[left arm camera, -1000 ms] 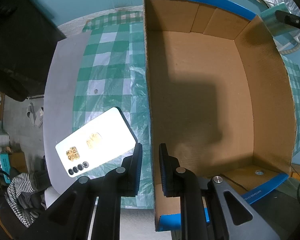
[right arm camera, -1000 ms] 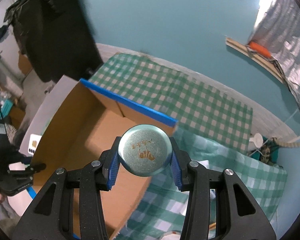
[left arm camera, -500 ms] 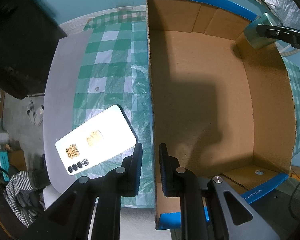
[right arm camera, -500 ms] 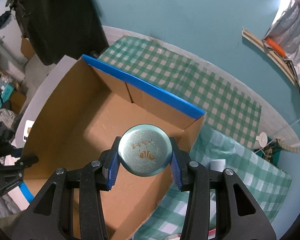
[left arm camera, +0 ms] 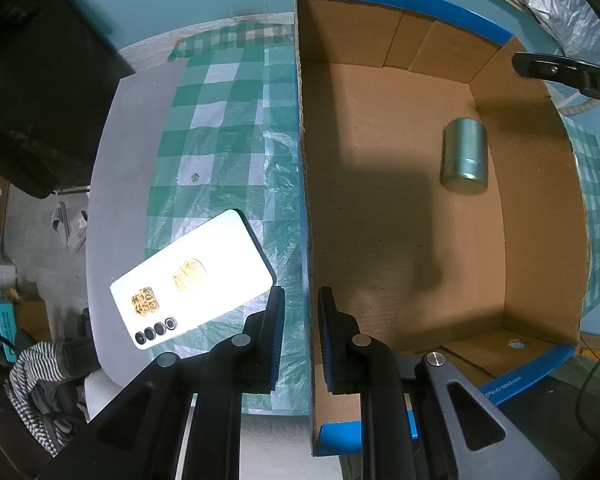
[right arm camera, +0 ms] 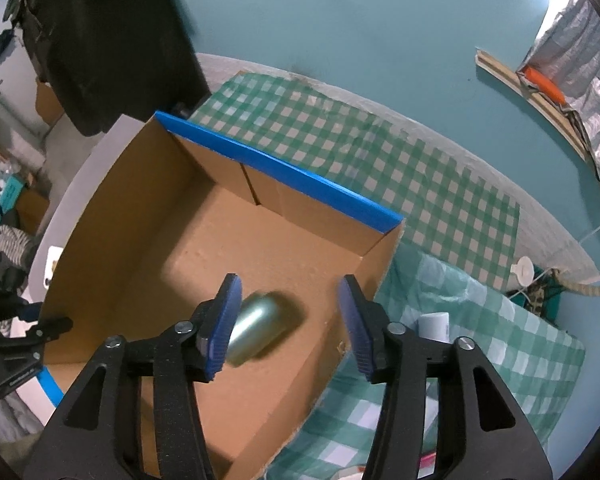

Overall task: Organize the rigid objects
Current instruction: 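Move the right tool back to the white square charger and grasp it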

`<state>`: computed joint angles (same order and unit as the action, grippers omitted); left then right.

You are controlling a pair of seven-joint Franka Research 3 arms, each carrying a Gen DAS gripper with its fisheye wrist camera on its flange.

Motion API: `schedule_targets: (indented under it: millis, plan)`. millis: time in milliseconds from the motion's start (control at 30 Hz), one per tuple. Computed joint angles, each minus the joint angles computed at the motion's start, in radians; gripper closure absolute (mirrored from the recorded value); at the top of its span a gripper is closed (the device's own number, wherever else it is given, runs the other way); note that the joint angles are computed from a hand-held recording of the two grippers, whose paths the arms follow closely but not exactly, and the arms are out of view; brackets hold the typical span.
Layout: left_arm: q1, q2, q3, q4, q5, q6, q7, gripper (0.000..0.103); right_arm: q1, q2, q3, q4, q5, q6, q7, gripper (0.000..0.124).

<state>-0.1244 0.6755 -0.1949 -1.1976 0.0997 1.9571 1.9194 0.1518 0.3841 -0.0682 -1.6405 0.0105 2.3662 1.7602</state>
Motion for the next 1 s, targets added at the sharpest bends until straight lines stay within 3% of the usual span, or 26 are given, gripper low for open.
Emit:
schedule_targets:
  millis: [167, 1000]
  plan:
    - [0.001, 0.000, -0.001, -0.001, 0.000, 0.001, 0.001, 0.087, 0.004, -0.032, -0.007, -0.033, -0.015, 0.018, 0.022, 0.060]
    - [0.003, -0.021, -0.003, -0.035, -0.005, 0.023, -0.003, 0.087, -0.046, -0.226, -0.014, -0.269, -0.075, 0.056, 0.177, 0.060]
